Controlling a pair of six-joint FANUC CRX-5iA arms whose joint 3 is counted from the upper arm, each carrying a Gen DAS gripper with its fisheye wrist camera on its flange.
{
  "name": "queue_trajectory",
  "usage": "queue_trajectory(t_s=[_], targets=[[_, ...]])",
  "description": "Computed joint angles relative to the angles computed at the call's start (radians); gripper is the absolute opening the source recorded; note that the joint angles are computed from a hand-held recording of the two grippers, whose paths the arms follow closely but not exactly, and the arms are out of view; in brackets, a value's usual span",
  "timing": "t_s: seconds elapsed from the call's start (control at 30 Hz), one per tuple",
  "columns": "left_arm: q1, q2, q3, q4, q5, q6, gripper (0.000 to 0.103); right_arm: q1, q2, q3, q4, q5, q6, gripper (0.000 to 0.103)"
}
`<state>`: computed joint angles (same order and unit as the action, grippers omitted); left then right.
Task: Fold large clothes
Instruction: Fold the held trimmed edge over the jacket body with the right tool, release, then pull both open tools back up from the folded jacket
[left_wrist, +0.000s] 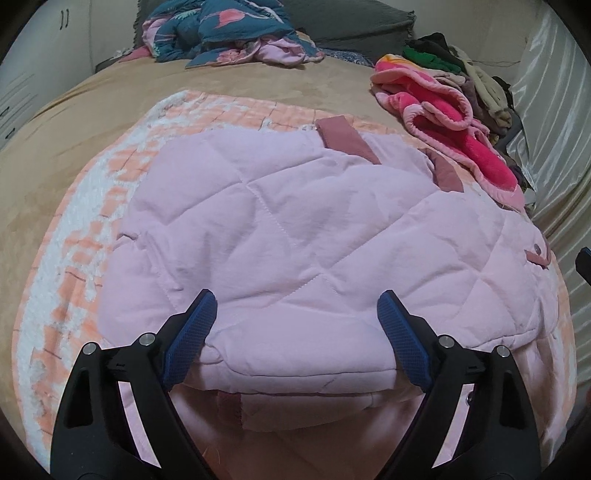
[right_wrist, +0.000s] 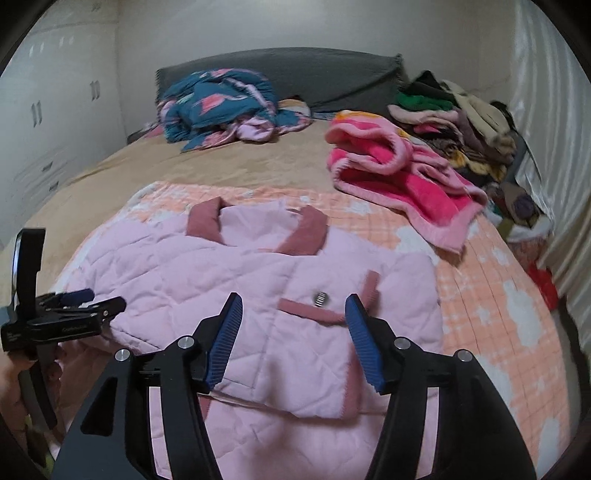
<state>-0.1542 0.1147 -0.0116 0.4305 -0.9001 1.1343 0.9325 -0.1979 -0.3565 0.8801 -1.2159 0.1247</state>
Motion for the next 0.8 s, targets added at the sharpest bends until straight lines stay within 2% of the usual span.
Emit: queue_trajectory(t_s=[0.23,0.37,0.5,0.57,0.67,0.8], targets=[[0.004,0.002,-0.006,0.013,0.001,-0.014,0.083,-0.050,0.107,0.114,-0.101,0.055,0.154,0.058],[0.004,0.004,-0.002,0.010,-0.002,-0.010,0.083,-0.069,0.141,0.144,-0.134,0.063,0.187,0.061],[0.005,0.005,-0.001,0.011,-0.004,-0.011,0.083,-0.113,0.178,0.187,-0.237,0.059,0.246,0.061],[0.005,0.005,-0.001,0.011,-0.003,-0.009,0.083,-0.138,0.188,0.194,-0.301,0.079,0.270,0.065],[0.003,0.005,0.001,0.000,-0.001,-0.009,0.083,-0.160,0.199,0.179,-0.338,0.113,0.270,0.066],[0.001,0.004,0.004,-0.013,-0.001,-0.005,0.083,-0.158,0.210,0.153,-0.309,0.133,0.215,0.068]])
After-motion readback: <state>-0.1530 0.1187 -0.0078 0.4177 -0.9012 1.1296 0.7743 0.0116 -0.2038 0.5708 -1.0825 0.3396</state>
